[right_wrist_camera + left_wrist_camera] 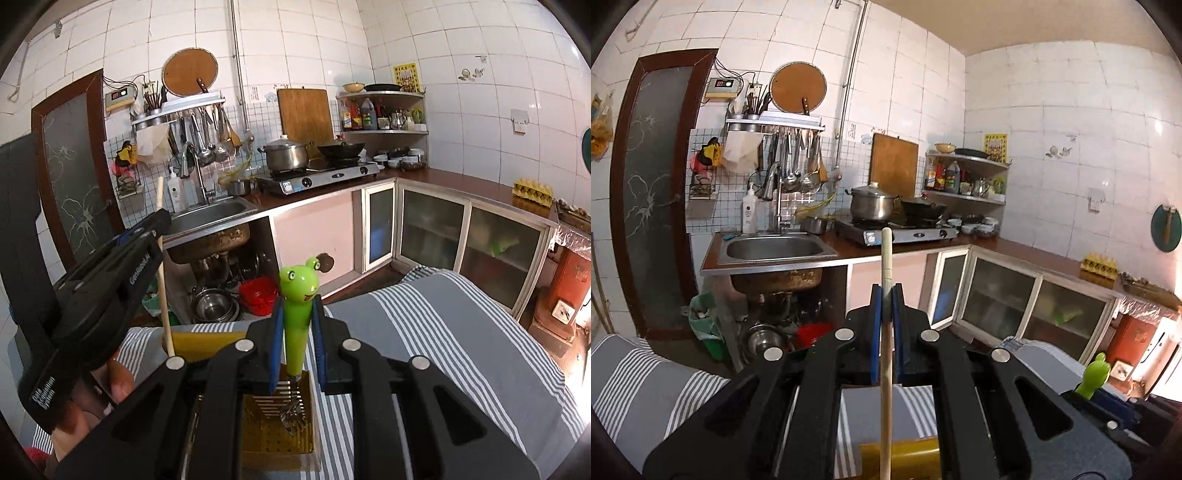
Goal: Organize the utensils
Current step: 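Lower the chopstick into the holder with the left tool while the right tool inserts the fork, then open both tools and withdraw them from the holder back toward the utensils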
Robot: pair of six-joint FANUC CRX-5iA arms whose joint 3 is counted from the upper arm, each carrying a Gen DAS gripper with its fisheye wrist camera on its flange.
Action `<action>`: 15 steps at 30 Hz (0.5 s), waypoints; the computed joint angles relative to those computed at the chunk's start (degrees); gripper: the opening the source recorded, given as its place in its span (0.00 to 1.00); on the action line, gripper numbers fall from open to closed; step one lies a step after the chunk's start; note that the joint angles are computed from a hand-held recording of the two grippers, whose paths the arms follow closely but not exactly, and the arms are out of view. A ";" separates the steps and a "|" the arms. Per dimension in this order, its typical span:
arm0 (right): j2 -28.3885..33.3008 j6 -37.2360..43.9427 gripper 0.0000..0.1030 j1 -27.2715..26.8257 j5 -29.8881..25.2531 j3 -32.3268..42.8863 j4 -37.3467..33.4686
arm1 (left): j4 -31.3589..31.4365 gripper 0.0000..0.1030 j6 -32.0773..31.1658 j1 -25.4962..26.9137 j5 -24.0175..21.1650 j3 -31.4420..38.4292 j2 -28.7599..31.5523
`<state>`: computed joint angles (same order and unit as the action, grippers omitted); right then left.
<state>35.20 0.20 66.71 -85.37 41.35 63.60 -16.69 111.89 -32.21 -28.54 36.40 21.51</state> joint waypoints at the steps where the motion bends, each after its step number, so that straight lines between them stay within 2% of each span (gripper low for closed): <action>1: 0.31 0.13 0.15 -0.03 -0.14 0.47 -0.25 | -1.03 0.04 0.59 -0.26 -0.98 0.46 0.21; 9: 0.52 1.47 0.16 -1.32 0.57 2.06 -6.13 | -4.26 0.05 3.15 -0.61 -5.79 -1.02 -1.34; 11: -0.44 1.47 0.19 -1.53 1.77 1.44 -8.21 | -3.50 0.17 3.09 -0.17 -7.05 -1.56 -2.02; 12: -0.73 1.57 0.32 -1.56 2.09 1.39 -8.95 | -4.25 0.23 3.95 -0.15 -8.03 -1.86 -2.72; 14: -1.16 1.57 0.48 -1.19 1.79 1.25 -8.78 | -6.92 0.52 6.35 -0.52 -9.92 -2.73 -4.63; 15: -1.61 1.17 0.48 -0.75 1.48 0.66 -7.75 | -7.61 0.57 6.74 -0.66 -10.13 -3.40 -5.48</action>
